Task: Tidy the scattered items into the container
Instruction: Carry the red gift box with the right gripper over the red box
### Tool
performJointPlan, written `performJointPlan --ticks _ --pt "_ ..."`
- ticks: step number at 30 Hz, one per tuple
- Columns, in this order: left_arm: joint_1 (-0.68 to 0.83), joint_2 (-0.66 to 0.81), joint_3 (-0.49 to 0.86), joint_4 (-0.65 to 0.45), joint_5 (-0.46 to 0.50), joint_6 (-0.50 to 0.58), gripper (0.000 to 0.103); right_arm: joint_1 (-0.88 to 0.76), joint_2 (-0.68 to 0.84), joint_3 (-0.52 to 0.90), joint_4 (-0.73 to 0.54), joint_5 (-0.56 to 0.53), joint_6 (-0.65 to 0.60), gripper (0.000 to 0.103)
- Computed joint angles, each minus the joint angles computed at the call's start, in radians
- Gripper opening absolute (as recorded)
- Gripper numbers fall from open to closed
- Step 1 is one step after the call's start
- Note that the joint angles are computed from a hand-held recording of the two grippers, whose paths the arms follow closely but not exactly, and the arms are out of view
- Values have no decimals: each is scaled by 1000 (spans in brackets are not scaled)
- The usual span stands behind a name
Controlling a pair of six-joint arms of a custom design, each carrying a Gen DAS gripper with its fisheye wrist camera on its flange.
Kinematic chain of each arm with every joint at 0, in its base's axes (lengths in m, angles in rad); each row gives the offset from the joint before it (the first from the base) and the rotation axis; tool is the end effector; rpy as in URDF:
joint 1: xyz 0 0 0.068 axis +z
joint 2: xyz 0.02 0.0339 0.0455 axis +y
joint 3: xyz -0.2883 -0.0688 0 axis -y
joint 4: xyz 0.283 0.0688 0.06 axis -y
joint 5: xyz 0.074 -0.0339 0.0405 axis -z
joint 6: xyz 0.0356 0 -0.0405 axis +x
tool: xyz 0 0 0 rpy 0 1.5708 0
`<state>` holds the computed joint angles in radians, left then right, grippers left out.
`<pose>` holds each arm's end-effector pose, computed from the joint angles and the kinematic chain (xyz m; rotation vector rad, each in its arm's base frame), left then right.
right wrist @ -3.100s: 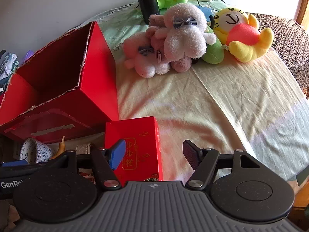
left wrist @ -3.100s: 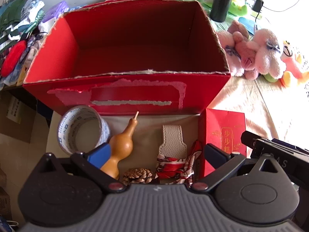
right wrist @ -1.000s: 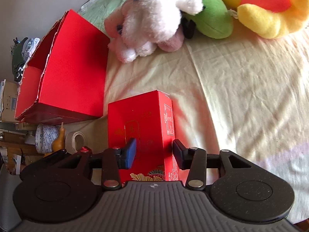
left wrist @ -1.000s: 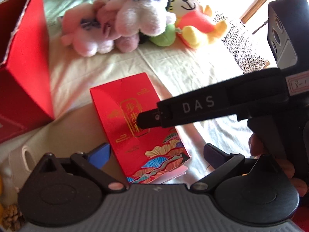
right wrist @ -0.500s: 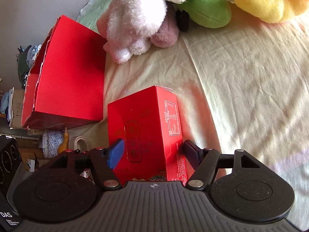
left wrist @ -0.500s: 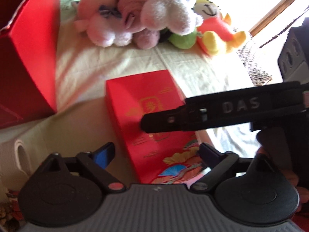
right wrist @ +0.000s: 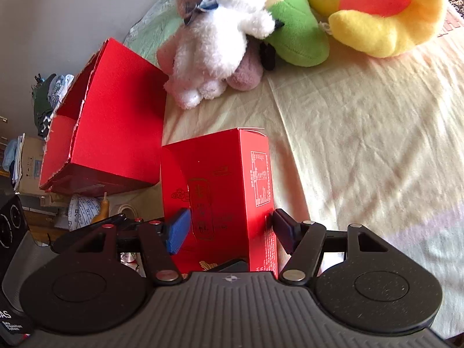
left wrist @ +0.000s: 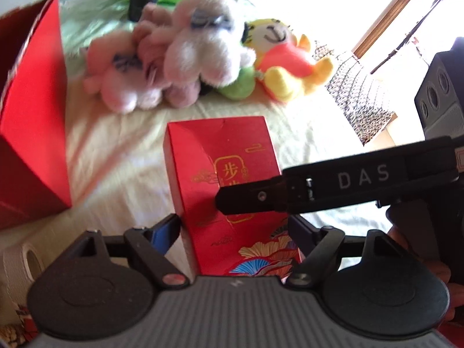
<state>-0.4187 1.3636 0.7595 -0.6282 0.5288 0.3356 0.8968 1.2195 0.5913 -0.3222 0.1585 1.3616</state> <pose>0.2325 -0.1231 0.1855 1.1232 2.4924 -0.7581 0.1595 0.1906 0.1776 0.6775 2.5692 0.6796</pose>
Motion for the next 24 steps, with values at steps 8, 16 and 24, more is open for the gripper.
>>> performJointPlan --ticks 8,16,24 --pt "44 -102 105 -25 54 5 80 41 -85 106 -109 181 -13 65" --pt "275 -35 297 -128 166 169 80 2 61 322 -65 247 -193 65" --pt "536 180 503 -246 231 380 80 -1 397 610 43 228 -294 66"
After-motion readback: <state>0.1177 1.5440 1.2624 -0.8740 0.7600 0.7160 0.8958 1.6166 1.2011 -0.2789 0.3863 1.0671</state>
